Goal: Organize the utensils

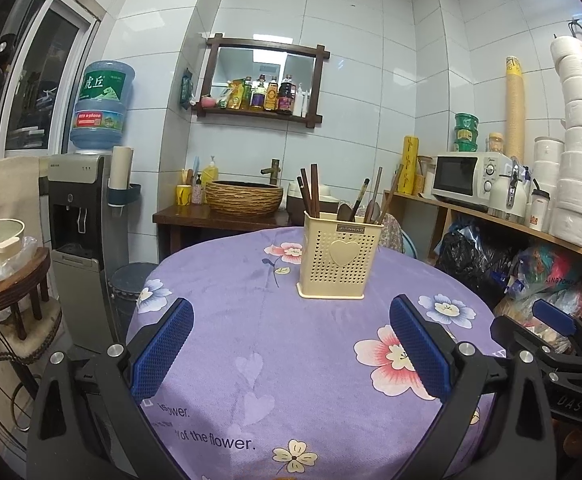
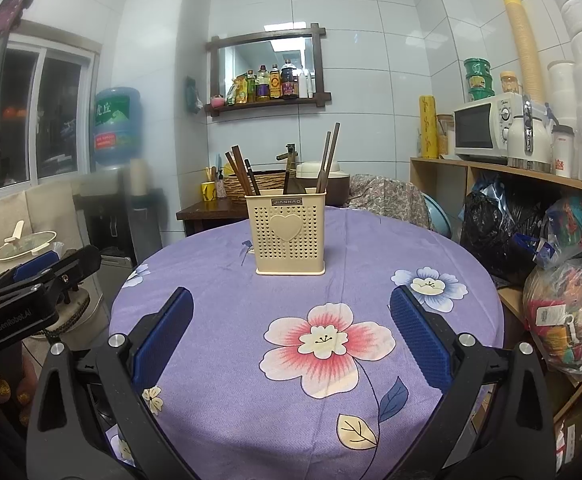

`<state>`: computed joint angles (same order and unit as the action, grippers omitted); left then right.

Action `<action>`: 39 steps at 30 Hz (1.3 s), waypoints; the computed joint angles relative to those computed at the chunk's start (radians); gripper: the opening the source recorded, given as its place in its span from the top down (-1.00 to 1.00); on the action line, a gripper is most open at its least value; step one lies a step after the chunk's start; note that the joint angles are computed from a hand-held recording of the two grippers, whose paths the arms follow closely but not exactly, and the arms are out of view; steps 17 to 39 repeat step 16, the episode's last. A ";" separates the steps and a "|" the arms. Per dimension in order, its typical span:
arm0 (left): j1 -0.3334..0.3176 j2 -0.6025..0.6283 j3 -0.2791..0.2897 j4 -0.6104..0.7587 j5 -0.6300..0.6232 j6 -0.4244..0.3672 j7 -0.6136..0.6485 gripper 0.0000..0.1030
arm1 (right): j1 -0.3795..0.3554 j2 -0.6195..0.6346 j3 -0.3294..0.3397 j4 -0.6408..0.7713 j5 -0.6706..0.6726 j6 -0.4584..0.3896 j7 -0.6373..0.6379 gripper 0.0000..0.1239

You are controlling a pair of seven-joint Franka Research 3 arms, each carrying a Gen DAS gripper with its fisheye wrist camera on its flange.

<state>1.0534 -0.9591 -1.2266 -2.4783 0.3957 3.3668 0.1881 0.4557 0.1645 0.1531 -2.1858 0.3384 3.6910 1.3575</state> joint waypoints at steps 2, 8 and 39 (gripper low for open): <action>-0.004 0.007 0.001 0.000 0.003 -0.004 0.004 -0.90 | 0.003 0.000 -0.001 0.002 0.006 -0.001 -0.007 -0.57; -0.009 0.012 0.004 0.007 0.007 -0.020 0.005 -0.90 | 0.005 0.002 0.000 0.005 0.014 -0.004 -0.009 -0.57; -0.022 0.037 0.015 0.019 0.021 -0.057 -0.002 -0.90 | 0.008 0.001 0.000 0.005 0.022 -0.005 -0.014 -0.57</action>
